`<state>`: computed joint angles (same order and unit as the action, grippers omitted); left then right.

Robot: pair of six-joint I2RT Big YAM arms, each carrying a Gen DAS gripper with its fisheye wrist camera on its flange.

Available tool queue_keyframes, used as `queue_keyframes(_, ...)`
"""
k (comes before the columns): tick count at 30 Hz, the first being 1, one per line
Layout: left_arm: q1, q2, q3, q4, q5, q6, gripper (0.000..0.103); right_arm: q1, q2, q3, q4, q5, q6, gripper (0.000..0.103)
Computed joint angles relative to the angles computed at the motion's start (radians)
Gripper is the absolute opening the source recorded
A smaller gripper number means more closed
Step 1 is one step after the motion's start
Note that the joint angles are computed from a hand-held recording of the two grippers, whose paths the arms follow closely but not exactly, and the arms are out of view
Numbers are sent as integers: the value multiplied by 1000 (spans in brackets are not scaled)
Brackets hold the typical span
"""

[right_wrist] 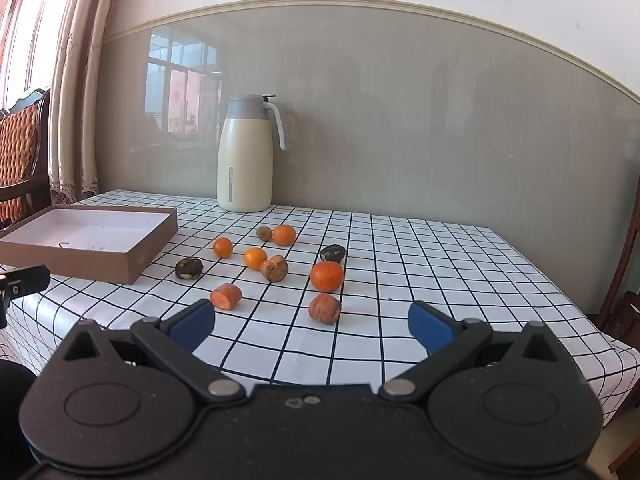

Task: Organize fruits
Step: 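Reach the left tool to the orange carrot chunk while the right tool reaches a brown chunk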

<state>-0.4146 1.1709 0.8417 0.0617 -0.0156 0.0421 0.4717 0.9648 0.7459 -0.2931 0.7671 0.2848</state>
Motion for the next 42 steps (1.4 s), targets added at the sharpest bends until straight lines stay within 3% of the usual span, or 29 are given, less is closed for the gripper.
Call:
queue_keyframes(7,-1,6,11,-17,7,4,103,-1,13,16,-25,1,-4,97)
queue_keyframes(11,2,48,58,-29,40,3,103,-29,32,41,-12,-5,-49,97)
queue_keyframes(14,-22,101,107,-37,23,19,103,-73,68,69,-10,-28,-48,96)
queue_keyframes(19,-69,186,178,-40,6,59,103,-131,132,99,-5,-106,-67,79)
queue_keyframes(23,-93,242,222,-46,7,56,103,-169,180,114,18,-146,-77,72)
queue_keyframes(25,-103,269,245,-58,13,56,85,-184,201,118,32,-157,-89,70)
queue_keyframes(26,-108,287,265,-80,15,58,72,-193,212,121,37,-164,-94,70)
queue_keyframes(32,-127,368,330,-130,30,53,70,-236,267,129,52,-206,-96,64)
queue_keyframes(37,-145,429,380,-155,34,55,70,-273,314,142,56,-250,-88,49)
queue_keyframes(42,-154,467,413,-164,44,38,70,-296,333,150,60,-299,-71,45)
